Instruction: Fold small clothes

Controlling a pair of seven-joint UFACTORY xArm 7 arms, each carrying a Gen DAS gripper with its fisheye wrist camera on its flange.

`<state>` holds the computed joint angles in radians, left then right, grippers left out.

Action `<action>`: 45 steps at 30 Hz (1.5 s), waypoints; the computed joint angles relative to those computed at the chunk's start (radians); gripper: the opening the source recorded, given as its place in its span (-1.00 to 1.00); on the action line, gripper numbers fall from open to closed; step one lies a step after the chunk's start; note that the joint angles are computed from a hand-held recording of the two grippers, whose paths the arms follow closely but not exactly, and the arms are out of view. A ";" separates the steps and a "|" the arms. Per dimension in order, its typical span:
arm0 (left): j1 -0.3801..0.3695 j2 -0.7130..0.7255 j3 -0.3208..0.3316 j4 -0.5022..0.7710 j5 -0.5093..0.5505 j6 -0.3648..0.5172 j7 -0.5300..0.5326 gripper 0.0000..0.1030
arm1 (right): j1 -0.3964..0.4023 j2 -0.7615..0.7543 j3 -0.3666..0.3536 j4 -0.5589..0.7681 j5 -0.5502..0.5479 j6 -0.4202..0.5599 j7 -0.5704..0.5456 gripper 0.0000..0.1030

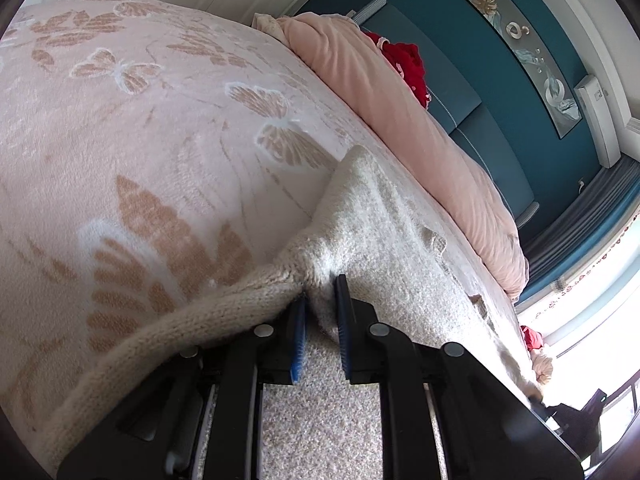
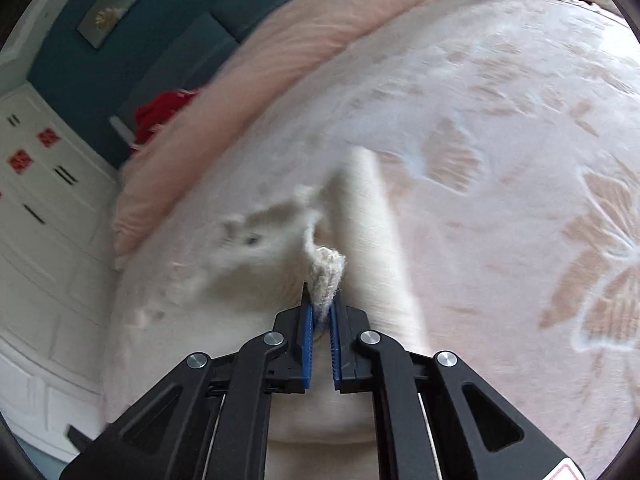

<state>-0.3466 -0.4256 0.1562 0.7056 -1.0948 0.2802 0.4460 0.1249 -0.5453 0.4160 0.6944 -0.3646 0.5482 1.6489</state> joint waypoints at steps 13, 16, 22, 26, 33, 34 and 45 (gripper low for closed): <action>0.185 -0.196 -0.016 -0.005 0.410 0.349 -0.218 0.03 | 0.243 -0.294 0.062 0.056 0.204 0.463 -0.135 0.25; 0.258 -0.433 0.071 -0.072 0.514 0.561 -0.230 0.83 | 0.361 -0.399 0.140 0.056 0.348 0.660 -0.090 0.25; 0.429 -0.645 0.194 -0.083 0.712 1.009 -0.304 0.85 | 0.421 -0.531 0.292 0.031 0.515 0.631 0.135 0.39; 0.481 -0.753 0.175 -0.142 0.690 1.053 -0.336 0.90 | 0.398 -0.484 0.311 -0.003 0.515 0.453 0.155 0.44; 0.435 -0.739 0.109 -0.158 0.650 1.009 -0.416 0.73 | 0.352 -0.370 0.315 0.013 0.416 0.374 0.196 0.15; 0.414 -0.721 0.118 -0.145 0.640 1.019 -0.418 -0.03 | 0.361 -0.358 0.303 0.009 0.413 0.362 0.196 -0.82; 0.428 -0.708 0.243 0.078 0.711 1.292 -0.422 -0.88 | 0.420 -0.381 0.279 0.193 0.382 0.563 0.134 -0.81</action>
